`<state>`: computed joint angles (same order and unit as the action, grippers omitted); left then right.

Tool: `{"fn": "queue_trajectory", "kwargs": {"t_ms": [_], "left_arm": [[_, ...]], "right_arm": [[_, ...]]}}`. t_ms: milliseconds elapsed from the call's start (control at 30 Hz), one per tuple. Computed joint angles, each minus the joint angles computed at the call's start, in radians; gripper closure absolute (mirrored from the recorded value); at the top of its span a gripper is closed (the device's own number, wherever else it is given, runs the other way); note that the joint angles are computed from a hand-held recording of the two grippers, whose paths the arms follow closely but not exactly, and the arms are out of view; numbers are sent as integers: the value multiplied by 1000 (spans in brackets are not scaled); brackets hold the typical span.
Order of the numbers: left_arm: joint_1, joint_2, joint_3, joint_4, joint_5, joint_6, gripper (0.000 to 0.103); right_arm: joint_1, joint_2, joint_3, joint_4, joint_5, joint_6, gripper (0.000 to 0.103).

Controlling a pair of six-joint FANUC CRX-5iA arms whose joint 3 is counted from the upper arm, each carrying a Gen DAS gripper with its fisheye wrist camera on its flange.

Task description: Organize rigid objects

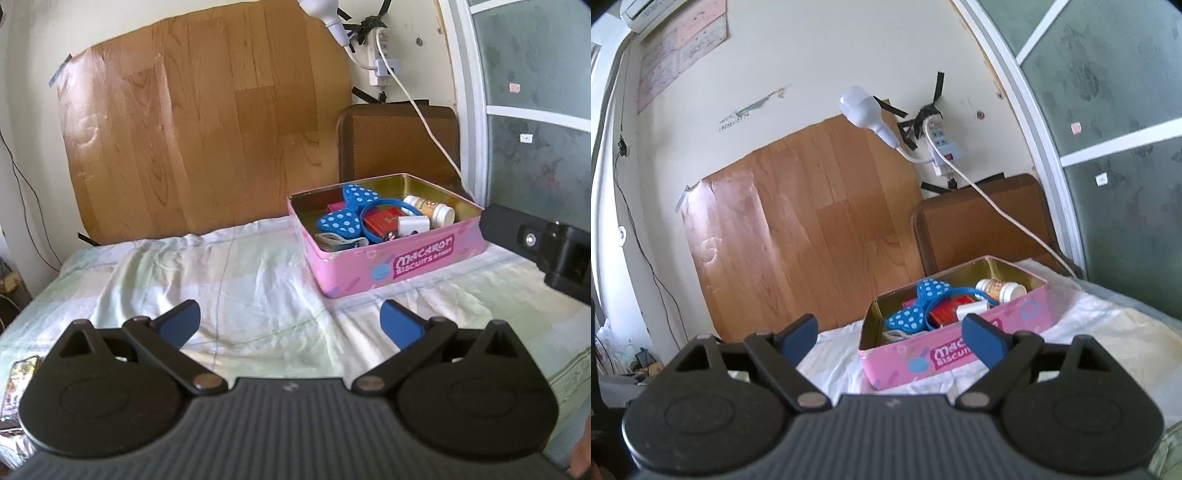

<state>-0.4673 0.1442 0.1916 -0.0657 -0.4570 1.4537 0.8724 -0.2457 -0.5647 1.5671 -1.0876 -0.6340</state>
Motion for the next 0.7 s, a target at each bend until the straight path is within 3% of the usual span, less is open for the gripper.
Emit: {"fn": "queue_trajectory", "kwargs": {"t_ms": [167,433,700], "left_arm": [[9,-1,-11,57,-9,-49,0],[1,-1,1,11,-20,5,0],[9,1,-3,55,-26,-30,0]], "right_arm": [[4,1,-1,-1,-10,-6,15],[8,3,2,-4,-16,-10,14],[13,6,1,5,-31,-6,14]]}}
